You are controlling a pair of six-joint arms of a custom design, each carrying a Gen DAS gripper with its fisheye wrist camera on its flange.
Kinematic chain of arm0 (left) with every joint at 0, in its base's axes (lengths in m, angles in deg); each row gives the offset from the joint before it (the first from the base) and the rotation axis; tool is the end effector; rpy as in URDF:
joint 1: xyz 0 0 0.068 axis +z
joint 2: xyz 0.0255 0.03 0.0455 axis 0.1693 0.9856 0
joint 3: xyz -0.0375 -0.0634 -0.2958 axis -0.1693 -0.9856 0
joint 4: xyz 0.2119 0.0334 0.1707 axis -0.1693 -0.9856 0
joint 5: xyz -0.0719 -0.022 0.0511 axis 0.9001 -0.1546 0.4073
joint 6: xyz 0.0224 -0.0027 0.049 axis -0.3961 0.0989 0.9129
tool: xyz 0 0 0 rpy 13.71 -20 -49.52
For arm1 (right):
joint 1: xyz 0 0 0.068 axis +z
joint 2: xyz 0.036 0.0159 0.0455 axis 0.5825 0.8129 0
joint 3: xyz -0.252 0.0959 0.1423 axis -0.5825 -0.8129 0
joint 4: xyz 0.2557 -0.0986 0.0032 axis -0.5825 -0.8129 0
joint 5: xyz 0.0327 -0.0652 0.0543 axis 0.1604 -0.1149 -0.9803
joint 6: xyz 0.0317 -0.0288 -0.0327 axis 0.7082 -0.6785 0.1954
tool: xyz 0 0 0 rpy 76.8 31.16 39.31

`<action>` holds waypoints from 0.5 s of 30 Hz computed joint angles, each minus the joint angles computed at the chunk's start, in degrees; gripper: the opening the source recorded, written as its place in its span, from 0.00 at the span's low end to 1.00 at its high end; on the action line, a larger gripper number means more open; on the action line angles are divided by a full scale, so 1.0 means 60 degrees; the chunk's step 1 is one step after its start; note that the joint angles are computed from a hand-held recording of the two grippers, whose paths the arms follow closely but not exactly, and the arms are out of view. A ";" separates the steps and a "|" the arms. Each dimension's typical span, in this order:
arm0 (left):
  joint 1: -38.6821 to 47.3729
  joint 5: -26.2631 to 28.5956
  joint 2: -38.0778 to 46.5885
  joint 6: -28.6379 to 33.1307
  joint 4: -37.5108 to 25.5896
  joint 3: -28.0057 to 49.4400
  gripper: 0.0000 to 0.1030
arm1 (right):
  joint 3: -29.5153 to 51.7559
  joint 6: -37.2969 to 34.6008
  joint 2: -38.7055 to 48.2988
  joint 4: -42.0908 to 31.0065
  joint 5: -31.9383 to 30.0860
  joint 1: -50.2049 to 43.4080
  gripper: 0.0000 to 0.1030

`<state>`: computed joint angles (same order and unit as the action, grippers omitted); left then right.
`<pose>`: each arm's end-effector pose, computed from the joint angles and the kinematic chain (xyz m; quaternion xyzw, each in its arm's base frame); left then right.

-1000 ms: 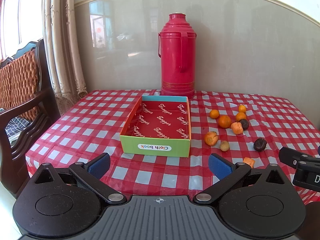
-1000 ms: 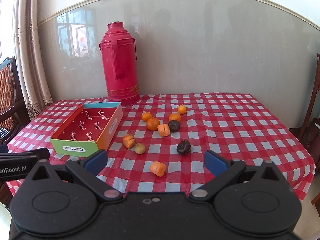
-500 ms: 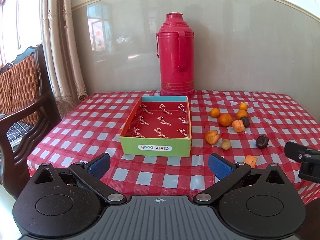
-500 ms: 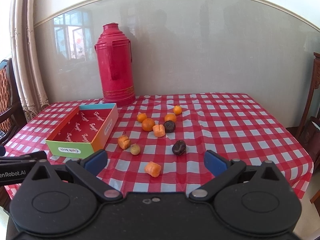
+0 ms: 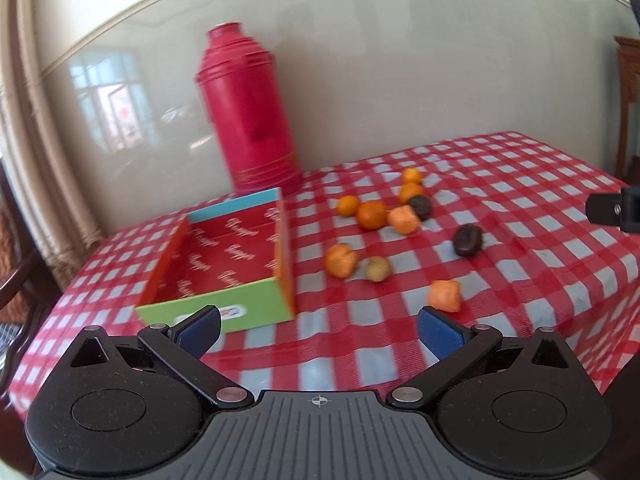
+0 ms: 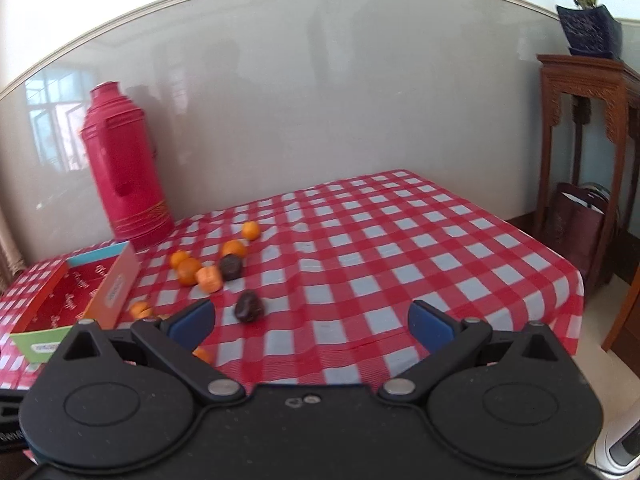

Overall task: Organize fruits
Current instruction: 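Reach the left gripper to an orange bread piece and grasp it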

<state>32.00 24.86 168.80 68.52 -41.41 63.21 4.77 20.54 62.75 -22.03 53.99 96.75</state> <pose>0.1790 0.0582 0.1090 0.1651 0.8503 0.0547 0.4968 0.1259 0.1631 0.1027 0.2115 0.8210 -0.0319 0.5294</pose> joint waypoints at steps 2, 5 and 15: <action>-0.0862 -0.0432 0.1113 -0.0172 0.1505 -0.0168 1.00 | -0.0285 0.0170 0.0058 0.0336 -0.0014 -0.0216 0.95; -0.2001 -0.0960 0.2751 -0.0423 0.3358 -0.0158 1.00 | -0.0723 0.0268 0.0201 0.1093 -0.0008 -0.0485 0.95; -0.3904 -0.1839 0.5178 -0.1415 0.4362 0.0893 0.74 | -0.1549 -0.0773 0.1099 0.3891 -0.0306 -0.1459 0.95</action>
<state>8.57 13.83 199.87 60.03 -15.24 68.56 -4.53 15.90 69.35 1.32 52.15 88.00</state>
